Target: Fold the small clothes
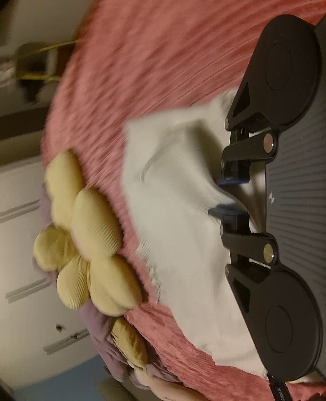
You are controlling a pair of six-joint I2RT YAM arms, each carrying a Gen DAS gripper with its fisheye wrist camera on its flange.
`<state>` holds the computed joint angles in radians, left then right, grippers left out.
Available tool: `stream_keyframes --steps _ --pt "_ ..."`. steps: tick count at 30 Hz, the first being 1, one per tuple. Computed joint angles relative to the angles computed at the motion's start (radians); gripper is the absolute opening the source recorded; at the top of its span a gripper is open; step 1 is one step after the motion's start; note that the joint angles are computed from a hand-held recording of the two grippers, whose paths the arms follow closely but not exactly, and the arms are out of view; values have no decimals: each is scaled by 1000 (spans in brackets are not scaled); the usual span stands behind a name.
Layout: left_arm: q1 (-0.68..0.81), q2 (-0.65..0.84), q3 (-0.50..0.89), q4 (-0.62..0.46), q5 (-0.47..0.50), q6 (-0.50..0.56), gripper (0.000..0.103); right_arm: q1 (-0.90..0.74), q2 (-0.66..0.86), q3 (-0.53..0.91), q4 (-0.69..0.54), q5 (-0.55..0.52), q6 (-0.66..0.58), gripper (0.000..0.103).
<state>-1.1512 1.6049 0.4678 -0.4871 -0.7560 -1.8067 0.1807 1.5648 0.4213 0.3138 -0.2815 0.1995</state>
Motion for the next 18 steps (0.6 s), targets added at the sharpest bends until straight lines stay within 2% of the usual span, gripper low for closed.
stream_keyframes --steps 3,6,7,9,10,11,12,14,15,16,18 --pt "16 18 12 -2 4 19 59 -84 25 0 33 -103 20 19" --pt "27 12 11 7 2 42 53 -115 82 57 11 -149 67 19" --pt "33 6 9 12 2 53 47 -104 108 85 4 -147 79 17" --pt "44 -1 6 13 -10 56 40 -98 147 141 -39 -135 47 6" --pt "49 -5 7 8 -16 53 34 -88 150 160 -59 -125 21 6" --pt "45 -6 12 -10 -28 27 33 -82 136 159 -58 -115 8 6" --pt "37 -7 16 -27 -43 -1 33 -78 113 145 -35 -100 4 6" --pt "18 7 28 -62 -75 -63 34 -88 41 67 110 -111 22 6" --pt "12 20 33 -74 -82 -86 39 -100 23 35 177 -128 44 6" --pt "14 30 35 -72 -75 -91 45 -116 18 11 231 -146 69 6" --pt "31 29 11 -13 -20 -46 47 -142 65 4 268 -164 80 7"
